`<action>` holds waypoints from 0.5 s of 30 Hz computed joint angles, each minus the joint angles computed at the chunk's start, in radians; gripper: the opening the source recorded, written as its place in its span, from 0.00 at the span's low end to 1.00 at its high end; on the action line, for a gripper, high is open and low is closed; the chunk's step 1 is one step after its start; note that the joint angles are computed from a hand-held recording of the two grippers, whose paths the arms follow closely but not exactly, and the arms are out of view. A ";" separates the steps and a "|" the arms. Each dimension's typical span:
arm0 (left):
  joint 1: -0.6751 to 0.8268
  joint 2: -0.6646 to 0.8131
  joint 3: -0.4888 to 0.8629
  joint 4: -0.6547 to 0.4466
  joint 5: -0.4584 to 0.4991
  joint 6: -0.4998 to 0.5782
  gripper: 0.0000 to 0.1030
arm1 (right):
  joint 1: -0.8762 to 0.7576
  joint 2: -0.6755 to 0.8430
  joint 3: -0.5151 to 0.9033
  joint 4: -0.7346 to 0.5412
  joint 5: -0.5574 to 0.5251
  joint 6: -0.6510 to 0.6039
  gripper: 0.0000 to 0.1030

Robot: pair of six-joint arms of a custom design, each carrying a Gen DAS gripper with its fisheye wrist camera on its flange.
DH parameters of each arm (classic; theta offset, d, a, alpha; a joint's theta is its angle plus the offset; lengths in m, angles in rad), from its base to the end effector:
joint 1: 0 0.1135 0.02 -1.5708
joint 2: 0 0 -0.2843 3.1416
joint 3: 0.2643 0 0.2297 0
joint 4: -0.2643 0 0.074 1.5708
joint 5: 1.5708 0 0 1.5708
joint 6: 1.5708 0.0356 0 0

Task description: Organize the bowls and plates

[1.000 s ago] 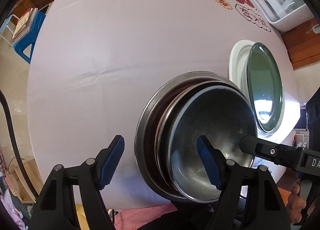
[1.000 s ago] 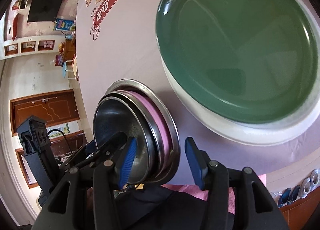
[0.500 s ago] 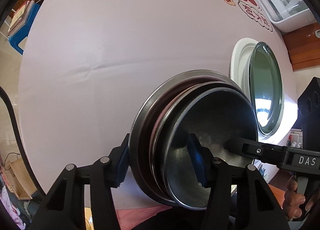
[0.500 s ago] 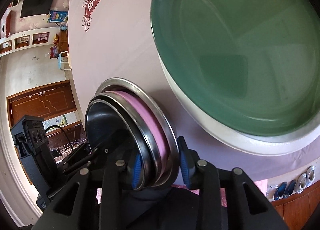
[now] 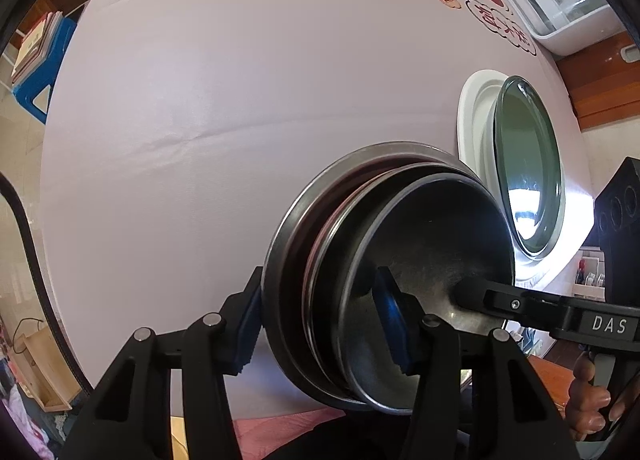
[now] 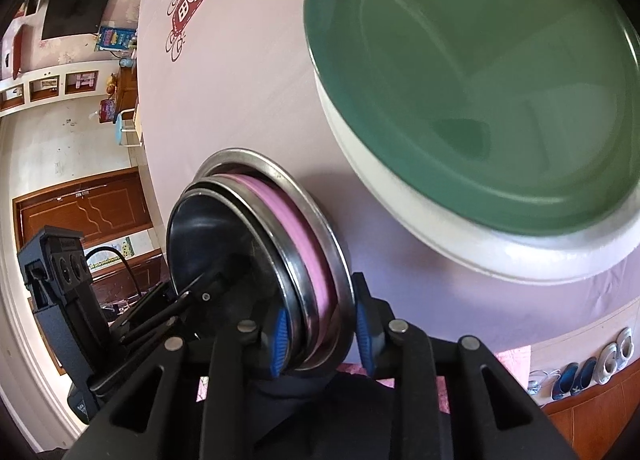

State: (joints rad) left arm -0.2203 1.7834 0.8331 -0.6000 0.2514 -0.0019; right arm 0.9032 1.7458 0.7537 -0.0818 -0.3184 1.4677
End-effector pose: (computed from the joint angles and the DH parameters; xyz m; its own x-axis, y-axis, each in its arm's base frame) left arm 0.2517 -0.0654 0.1374 -0.9760 0.2167 -0.0200 0.2148 0.9445 -0.2488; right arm 0.1723 0.2365 0.1459 -0.8898 0.3973 0.2247 0.4551 0.7351 0.5025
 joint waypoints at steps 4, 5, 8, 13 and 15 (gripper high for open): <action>0.003 -0.025 -0.016 0.000 0.000 0.020 0.50 | 0.031 -0.007 -0.002 0.005 0.032 0.036 0.24; 0.006 -0.032 -0.020 -0.002 0.001 0.026 0.50 | 0.040 -0.010 -0.001 0.005 0.042 0.044 0.23; 0.011 -0.046 -0.028 -0.001 0.008 0.035 0.50 | 0.062 -0.017 0.002 0.006 0.074 0.063 0.22; 0.020 -0.105 -0.058 0.004 0.015 0.044 0.49 | 0.102 -0.035 0.026 -0.022 0.134 0.070 0.22; 0.024 -0.135 -0.068 0.007 0.020 0.047 0.49 | 0.116 -0.048 0.029 -0.030 0.160 0.070 0.22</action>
